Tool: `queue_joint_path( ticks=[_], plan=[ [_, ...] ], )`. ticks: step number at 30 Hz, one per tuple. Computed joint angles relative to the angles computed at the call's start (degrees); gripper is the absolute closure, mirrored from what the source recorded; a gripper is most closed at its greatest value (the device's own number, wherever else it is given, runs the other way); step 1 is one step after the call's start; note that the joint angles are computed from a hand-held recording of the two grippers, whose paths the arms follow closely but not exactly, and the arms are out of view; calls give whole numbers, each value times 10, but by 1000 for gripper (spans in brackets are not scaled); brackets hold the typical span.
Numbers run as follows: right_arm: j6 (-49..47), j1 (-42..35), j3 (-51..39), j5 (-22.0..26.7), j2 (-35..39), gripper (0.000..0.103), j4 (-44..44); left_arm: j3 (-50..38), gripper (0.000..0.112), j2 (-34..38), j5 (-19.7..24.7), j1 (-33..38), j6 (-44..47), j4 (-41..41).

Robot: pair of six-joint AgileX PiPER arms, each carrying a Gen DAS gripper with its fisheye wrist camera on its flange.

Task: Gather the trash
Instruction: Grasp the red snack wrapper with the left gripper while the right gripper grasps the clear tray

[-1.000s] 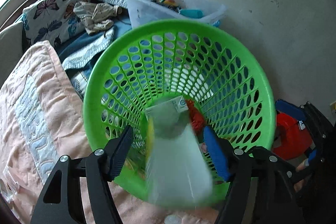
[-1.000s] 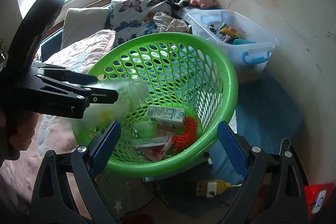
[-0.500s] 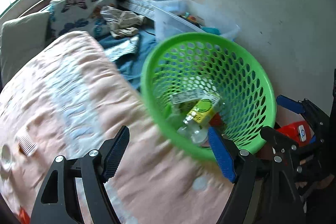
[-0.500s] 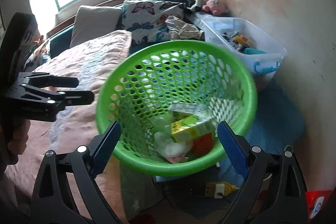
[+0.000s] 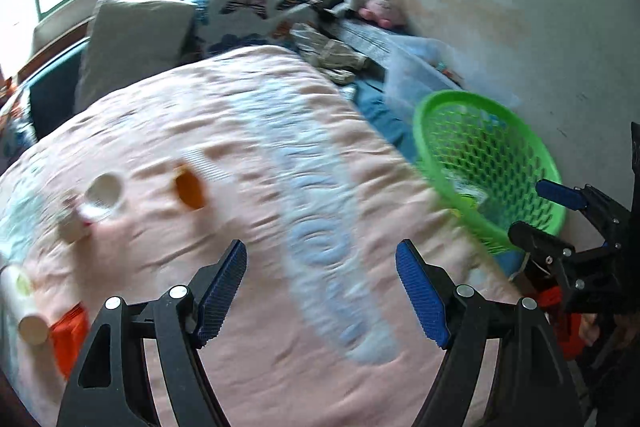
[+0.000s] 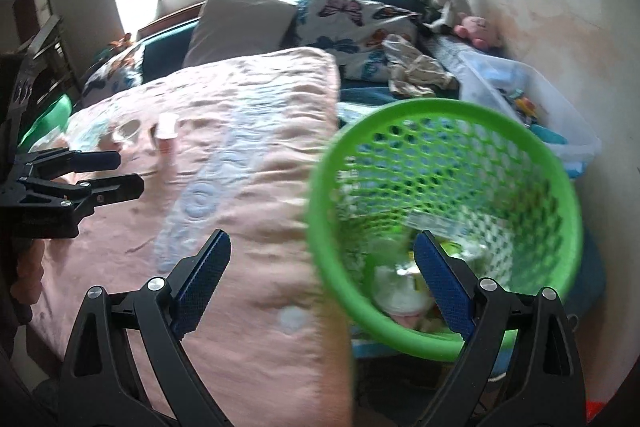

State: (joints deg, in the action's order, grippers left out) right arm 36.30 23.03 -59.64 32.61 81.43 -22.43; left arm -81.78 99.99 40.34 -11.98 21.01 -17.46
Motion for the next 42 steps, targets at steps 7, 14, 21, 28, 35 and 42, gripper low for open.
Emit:
queue_joint_path(
  ticks=[7, 14, 21, 28, 35, 42],
  plan=[
    [-32, 52, -93, 14, 85, 11, 17, 75, 38, -35, -33, 108, 26, -13],
    [-92, 75, -193, 33, 170, 11, 64, 88, 35, -32, -37, 207, 26, -13],
    [-143, 91, -294, 63, 247, 11, 98, 68, 25, 4, -36, 268, -7, 13],
    [-197, 89, -398, 94, 320, 11, 150, 32, 24, 67, -13, 293, -23, 23],
    [-223, 84, -519, 138, 408, 18, 169, 33, 24, 87, -13, 303, -1, 5],
    [-217, 71, -637, 180, 504, 41, 189, 44, 24, 83, -27, 300, 17, 5]
  ],
)
